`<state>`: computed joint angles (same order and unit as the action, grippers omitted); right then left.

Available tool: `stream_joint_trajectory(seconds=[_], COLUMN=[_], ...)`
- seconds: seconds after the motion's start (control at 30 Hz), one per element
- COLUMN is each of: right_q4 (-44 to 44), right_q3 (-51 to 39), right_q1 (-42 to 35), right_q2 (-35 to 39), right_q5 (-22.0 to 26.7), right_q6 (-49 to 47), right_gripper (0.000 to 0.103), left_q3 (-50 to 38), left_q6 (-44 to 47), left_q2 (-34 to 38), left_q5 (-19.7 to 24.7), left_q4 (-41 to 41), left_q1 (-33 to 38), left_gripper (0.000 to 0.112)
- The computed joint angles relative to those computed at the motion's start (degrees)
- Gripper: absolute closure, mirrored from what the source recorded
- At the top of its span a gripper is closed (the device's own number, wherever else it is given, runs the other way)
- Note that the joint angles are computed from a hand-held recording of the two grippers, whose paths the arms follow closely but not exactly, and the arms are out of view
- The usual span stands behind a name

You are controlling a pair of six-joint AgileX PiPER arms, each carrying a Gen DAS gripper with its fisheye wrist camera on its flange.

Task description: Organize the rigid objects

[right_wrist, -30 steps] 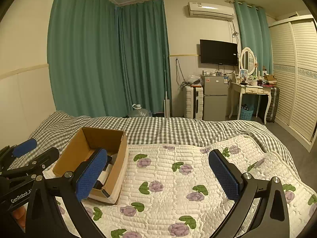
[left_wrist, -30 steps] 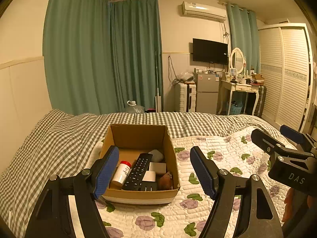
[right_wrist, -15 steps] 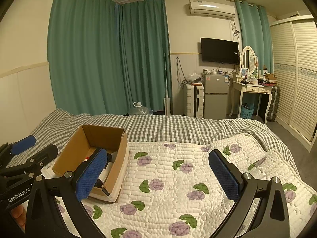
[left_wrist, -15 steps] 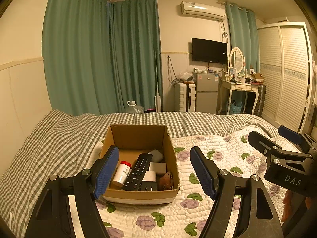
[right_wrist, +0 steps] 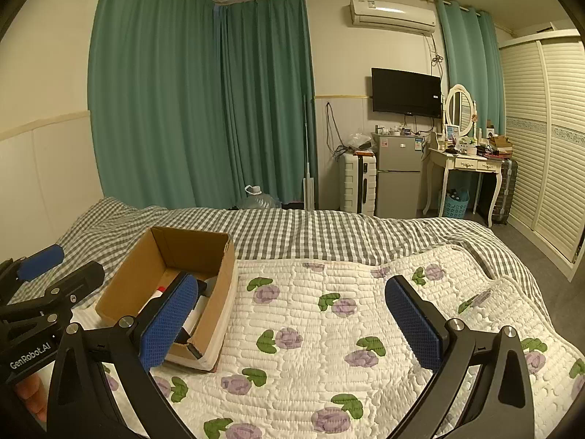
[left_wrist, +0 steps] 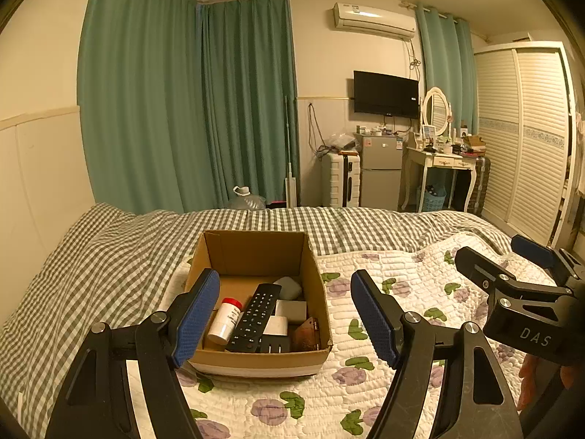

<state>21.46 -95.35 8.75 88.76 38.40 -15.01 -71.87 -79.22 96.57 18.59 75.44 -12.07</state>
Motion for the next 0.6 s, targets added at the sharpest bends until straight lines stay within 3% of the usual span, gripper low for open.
stream_joint_trajectory(seconds=[0.43,0.6], right_q4=[0.78,0.36], right_q3=[1.11,1.46], right_q1=[-0.3,-0.14], right_q2=[-0.22,-0.06], right_q5=[-0.34,-0.39], right_q6=[-1.06,-0.79], right_gripper=[0.0,0.0], left_q3=[0.07,0.94], left_q6=[0.27,-2.94], left_q2=[-0.01,-0.21], left_q5=[0.11,0.38], left_q4=[-0.41,2.85], left_q1=[0.02,-0.28], left_gripper=[0.035,0.035])
